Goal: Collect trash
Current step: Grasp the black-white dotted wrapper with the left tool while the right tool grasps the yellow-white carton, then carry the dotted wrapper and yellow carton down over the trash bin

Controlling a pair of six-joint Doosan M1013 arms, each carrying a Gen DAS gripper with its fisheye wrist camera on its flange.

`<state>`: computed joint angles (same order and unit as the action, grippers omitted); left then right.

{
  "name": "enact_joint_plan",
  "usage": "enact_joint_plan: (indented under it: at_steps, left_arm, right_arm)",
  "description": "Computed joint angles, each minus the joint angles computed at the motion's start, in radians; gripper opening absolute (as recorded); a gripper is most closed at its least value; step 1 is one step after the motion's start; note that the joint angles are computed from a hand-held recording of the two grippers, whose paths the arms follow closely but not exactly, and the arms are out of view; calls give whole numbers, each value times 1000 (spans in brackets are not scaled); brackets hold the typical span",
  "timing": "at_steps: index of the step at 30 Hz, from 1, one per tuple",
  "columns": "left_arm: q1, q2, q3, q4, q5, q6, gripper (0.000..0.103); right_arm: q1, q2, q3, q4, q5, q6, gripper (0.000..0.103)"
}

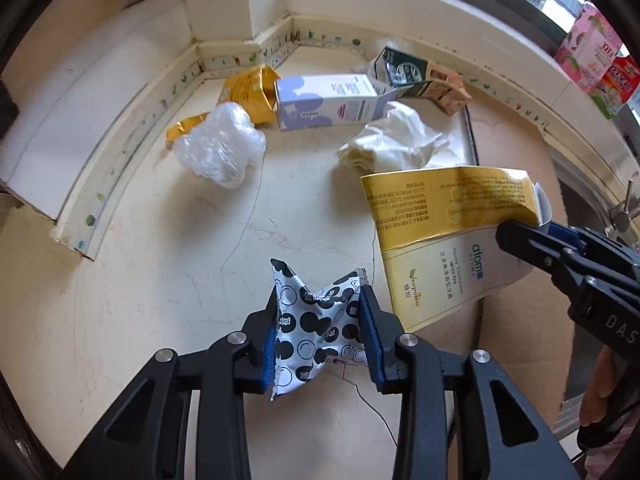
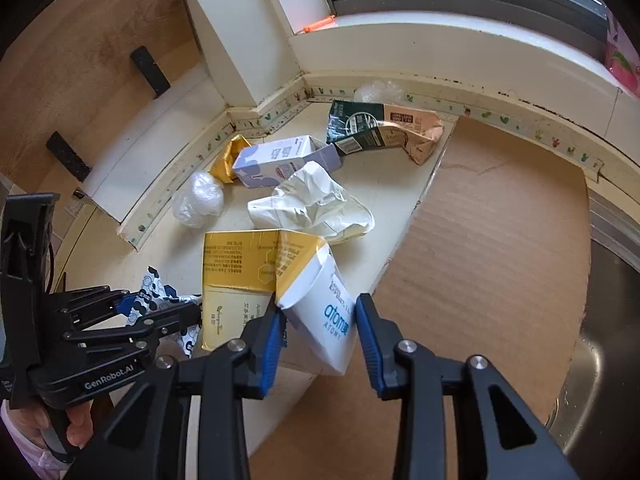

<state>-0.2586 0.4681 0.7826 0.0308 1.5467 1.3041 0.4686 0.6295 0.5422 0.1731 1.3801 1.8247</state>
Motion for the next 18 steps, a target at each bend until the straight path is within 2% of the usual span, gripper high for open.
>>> enact_joint_plan:
  at_steps: [5,10,18]
  left_arm:
    - [-7,-50,31,4,-34,14,32]
    - [-11,-128,88,-29,-77,39,31]
    - [-9,-244,181,-113,-120,129,31]
  right_arm:
    - [21,-32,19,-46,-12,22,35]
    - [57,-95,74,-116,-38,69,35]
    - [149,-211,186,-273,-58,223,34]
